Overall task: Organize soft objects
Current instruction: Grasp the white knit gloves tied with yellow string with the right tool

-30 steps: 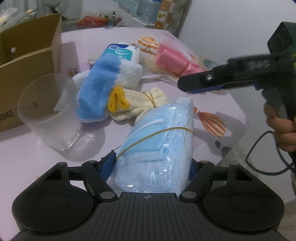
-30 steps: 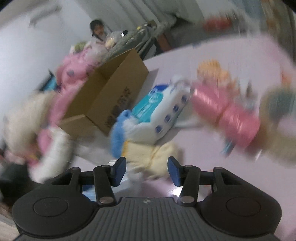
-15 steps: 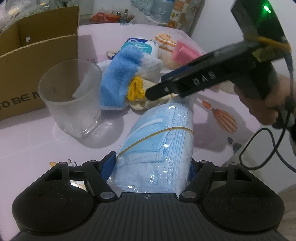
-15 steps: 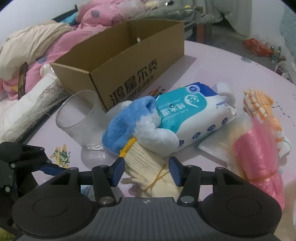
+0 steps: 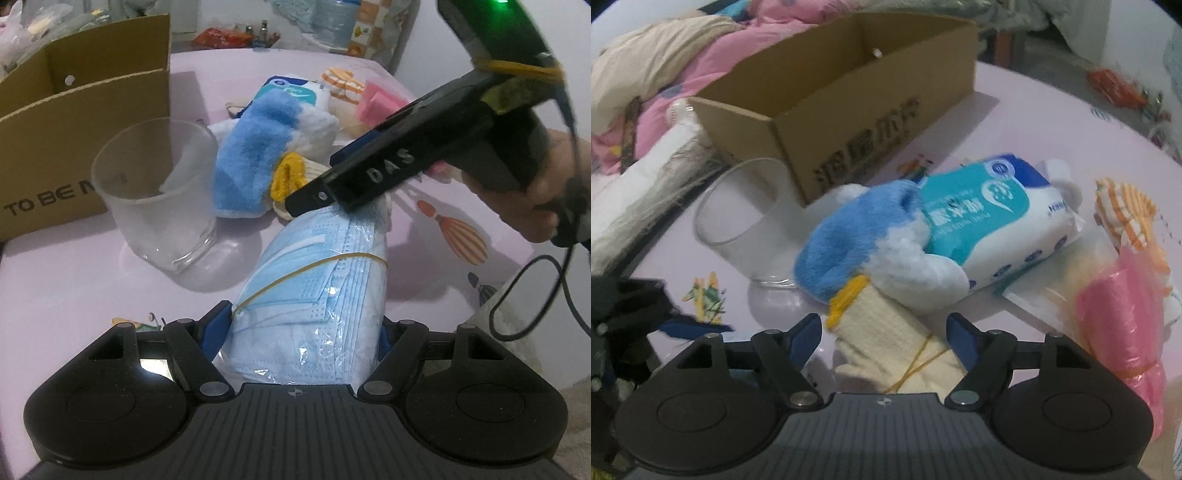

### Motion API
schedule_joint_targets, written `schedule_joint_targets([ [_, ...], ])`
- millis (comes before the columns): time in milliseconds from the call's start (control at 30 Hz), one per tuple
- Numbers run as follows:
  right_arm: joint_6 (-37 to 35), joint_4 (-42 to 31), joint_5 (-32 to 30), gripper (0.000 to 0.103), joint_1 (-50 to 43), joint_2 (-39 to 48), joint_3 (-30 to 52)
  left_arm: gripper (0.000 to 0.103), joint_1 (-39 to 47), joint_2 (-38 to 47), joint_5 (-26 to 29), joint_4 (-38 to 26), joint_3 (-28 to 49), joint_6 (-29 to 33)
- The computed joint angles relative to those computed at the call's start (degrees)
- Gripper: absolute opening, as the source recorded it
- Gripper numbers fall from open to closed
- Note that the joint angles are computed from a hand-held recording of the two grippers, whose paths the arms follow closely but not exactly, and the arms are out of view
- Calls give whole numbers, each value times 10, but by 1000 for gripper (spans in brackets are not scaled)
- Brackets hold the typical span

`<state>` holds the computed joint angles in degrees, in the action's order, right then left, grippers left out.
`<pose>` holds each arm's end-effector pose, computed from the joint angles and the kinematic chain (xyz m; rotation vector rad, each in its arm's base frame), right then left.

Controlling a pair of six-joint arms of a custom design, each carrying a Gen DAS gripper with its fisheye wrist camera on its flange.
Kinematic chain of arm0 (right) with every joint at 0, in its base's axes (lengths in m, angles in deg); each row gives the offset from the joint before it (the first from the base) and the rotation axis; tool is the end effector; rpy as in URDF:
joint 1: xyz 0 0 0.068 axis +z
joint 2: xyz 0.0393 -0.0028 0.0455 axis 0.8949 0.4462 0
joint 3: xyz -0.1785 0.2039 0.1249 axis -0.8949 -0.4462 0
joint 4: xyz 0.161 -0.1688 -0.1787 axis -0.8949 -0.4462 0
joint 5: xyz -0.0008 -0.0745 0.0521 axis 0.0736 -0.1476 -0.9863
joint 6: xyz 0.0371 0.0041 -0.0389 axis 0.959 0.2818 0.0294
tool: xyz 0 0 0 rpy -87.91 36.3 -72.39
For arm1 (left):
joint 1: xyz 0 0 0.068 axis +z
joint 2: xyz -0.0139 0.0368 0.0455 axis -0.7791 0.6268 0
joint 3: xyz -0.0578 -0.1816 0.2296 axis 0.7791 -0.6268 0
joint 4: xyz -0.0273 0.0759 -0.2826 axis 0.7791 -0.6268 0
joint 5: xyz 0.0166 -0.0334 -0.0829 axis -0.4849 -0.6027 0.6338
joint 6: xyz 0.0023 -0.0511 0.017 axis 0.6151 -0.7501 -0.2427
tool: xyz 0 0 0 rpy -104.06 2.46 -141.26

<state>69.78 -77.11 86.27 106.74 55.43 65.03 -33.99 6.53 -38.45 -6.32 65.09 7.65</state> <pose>0.2079 0.1900 0.1684 -0.3605 2.5776 0.2981 0.1545 0.0274 0.1491 0.8377 2.4567 -0.4773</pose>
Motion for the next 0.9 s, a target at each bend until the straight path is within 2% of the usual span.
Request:
schedule_joint_targets([
  [100, 27, 15, -36, 46, -34, -5, -15, 73, 0, 4, -1, 2, 0, -8],
  [200, 65, 10, -37, 43, -46, -44, -43, 73, 1, 24, 1, 0, 9, -22],
  [267, 110, 7, -45, 43, -58, -91, -79, 73, 4, 38, 4, -1, 15, -29],
  [400, 231, 17, -111, 41, -73, -207, -167, 74, 4, 65, 8, -3, 32, -54],
  [533, 325, 56, -118, 41, -33, -265, -218, 75, -6, 69, 5, -8, 39, -67],
  [633, 349, 102, -117, 41, -24, -255, -231, 76, -16, 66, 2, -18, 40, -63],
  [767, 354, 127, -126, 41, -30, -250, -239, 88, -29, 39, -3, -26, 33, -65],
  [900, 354, 151, -130, 41, -31, -233, -243, 94, -57, -1, -13, -2, 23, -106],
])
